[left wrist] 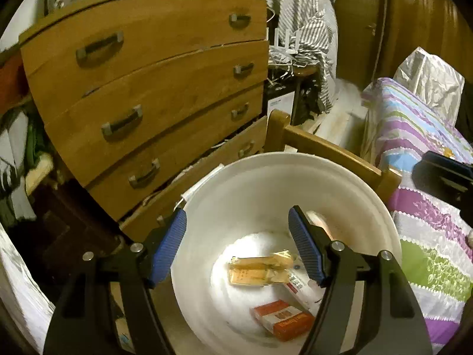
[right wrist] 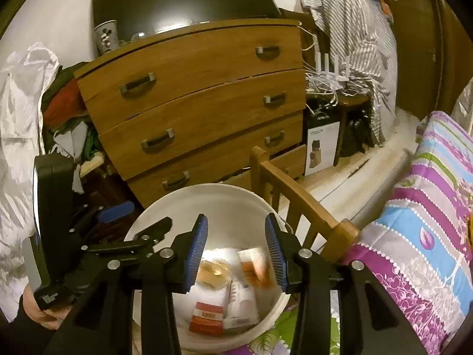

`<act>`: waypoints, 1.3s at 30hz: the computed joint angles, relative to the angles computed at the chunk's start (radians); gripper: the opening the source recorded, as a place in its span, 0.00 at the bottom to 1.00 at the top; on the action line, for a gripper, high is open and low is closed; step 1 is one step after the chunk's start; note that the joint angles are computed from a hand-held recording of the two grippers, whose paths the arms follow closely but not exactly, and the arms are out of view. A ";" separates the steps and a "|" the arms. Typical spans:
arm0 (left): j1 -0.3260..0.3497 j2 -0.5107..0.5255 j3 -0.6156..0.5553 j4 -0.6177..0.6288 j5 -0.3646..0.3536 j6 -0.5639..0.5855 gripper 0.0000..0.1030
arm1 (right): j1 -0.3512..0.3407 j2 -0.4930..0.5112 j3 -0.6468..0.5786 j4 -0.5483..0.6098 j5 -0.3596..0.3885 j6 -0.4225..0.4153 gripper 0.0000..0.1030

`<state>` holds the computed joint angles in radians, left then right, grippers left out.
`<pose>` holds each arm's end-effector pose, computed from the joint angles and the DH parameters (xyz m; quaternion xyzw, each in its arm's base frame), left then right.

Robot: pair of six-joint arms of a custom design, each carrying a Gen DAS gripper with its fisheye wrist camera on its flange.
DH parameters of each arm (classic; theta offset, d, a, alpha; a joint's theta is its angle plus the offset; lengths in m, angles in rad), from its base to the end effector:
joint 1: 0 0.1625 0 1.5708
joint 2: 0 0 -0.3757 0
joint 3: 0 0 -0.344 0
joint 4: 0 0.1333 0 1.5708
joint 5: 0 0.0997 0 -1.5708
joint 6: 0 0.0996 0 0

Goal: Collect trash
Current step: 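Move both tools back from the bucket toward the trash on the bed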

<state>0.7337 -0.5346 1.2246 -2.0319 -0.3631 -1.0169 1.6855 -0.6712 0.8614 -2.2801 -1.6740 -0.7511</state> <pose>-0.3517 -0.6219 0.0779 -0.0088 0.8203 -0.3948 0.4138 0.2101 -0.7486 0.2946 0.3929 -0.8817 0.2278 0.1275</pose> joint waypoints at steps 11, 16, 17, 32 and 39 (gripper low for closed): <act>-0.005 0.003 -0.006 0.059 0.009 -0.057 0.66 | -0.026 -0.029 0.053 -0.049 0.008 0.002 0.41; -0.026 0.007 0.001 0.031 0.044 -0.087 0.74 | -0.049 -0.091 0.177 -0.214 0.010 -0.019 0.41; -0.031 0.013 -0.004 0.024 0.049 -0.086 0.75 | -0.054 -0.103 0.202 -0.252 0.009 -0.026 0.41; -0.124 0.195 -0.165 -0.219 0.058 0.116 0.89 | -0.195 -0.308 0.524 -0.761 0.101 -0.165 0.67; -0.142 0.333 -0.336 -0.212 -0.021 0.206 0.92 | -0.307 -0.402 0.560 -0.757 0.123 -0.126 0.73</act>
